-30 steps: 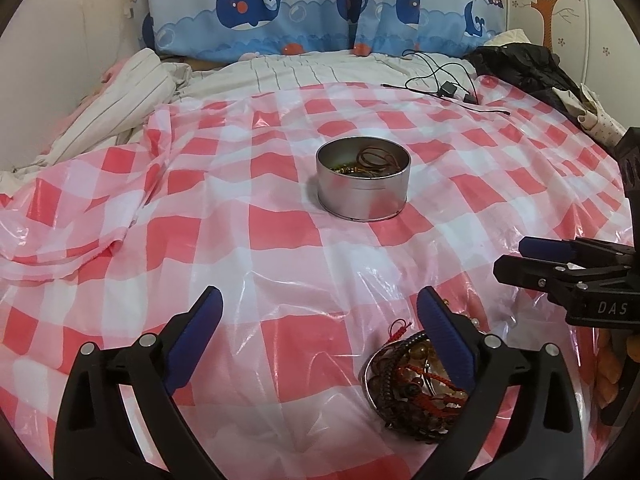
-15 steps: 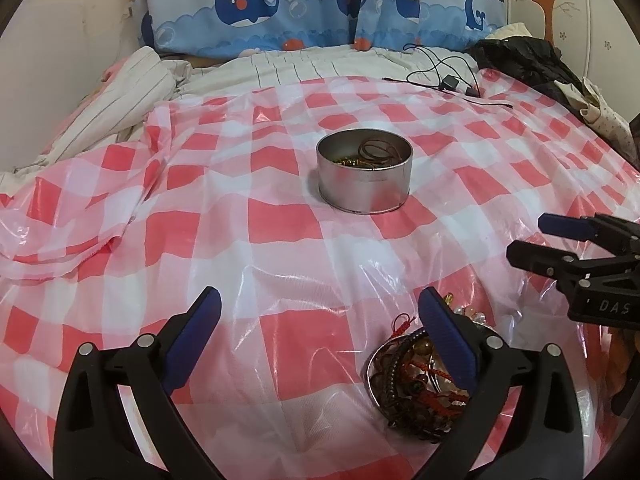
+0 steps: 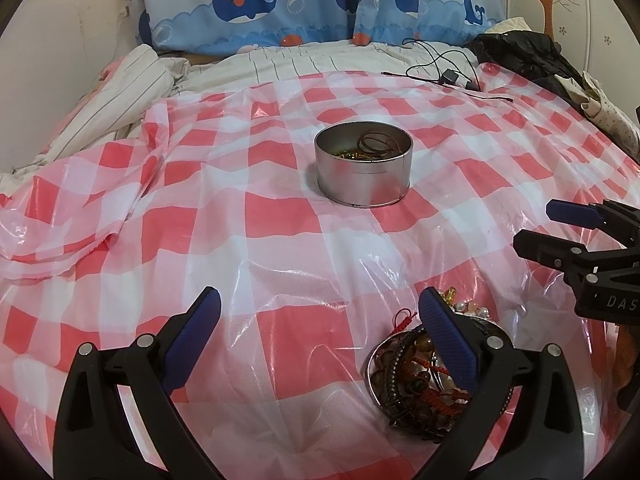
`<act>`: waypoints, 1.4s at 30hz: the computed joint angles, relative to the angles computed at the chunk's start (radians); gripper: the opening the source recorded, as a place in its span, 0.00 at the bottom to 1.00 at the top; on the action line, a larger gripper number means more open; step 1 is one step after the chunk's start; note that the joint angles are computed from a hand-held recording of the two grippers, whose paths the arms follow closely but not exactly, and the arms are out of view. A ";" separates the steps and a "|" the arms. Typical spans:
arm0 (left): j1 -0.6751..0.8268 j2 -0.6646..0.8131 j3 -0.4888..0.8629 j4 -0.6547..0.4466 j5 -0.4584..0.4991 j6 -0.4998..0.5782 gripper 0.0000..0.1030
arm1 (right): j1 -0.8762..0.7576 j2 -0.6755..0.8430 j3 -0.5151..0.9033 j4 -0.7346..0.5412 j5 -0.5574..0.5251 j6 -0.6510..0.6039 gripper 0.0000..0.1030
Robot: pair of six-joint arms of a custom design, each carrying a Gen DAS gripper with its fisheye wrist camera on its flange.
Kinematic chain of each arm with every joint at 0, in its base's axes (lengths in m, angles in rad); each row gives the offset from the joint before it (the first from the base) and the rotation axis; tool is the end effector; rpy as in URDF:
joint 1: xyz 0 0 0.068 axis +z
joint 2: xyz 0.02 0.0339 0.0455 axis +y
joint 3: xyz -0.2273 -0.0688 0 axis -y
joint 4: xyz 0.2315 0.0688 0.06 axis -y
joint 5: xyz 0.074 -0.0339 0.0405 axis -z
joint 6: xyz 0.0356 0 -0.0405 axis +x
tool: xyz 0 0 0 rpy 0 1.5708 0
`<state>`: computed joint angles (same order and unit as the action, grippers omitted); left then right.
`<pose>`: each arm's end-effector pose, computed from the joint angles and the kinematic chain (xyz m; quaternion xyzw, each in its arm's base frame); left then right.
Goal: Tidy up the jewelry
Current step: 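Bring both grippers back over the jewelry pile, then grasp the black leather bracelet with the left gripper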
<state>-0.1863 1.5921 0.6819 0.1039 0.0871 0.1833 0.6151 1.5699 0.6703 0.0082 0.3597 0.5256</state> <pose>0.2844 -0.0568 0.1158 0.1863 0.9082 -0.0410 0.3726 0.2344 0.1503 0.1133 0.0180 0.9294 0.0350 0.3670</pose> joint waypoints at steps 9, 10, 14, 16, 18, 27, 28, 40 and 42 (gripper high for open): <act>-0.002 -0.001 -0.002 0.001 -0.002 -0.002 0.92 | 0.005 -0.003 0.001 -0.004 0.015 -0.004 0.71; -0.002 -0.001 -0.002 0.001 -0.002 -0.002 0.92 | 0.005 -0.004 0.001 -0.005 0.015 -0.004 0.71; -0.001 0.000 -0.002 0.001 -0.002 0.000 0.92 | 0.006 -0.003 0.001 -0.003 0.017 -0.004 0.72; -0.002 -0.001 -0.002 0.001 -0.003 -0.002 0.93 | 0.005 -0.004 0.002 -0.005 0.018 -0.007 0.72; -0.002 0.000 -0.002 0.001 -0.003 -0.002 0.93 | 0.006 -0.003 0.001 -0.003 0.017 -0.005 0.72; 0.038 -0.016 0.021 -0.065 0.105 0.075 0.93 | -0.052 -0.020 -0.025 0.017 -0.071 0.023 0.73; 0.057 -0.024 0.028 -0.087 0.147 0.095 0.93 | -0.067 -0.025 -0.033 0.024 -0.090 0.030 0.73; 0.017 -0.054 -0.001 -0.177 0.296 0.267 0.77 | -0.095 0.022 -0.032 0.068 -0.152 0.041 0.73; 0.008 -0.052 -0.007 -0.167 0.289 0.267 0.68 | -0.095 0.026 -0.034 0.074 -0.156 0.047 0.73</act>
<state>-0.1787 1.5405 0.6745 -0.0634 0.3760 0.4503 0.5199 1.5955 0.6363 0.0819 0.2033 0.5730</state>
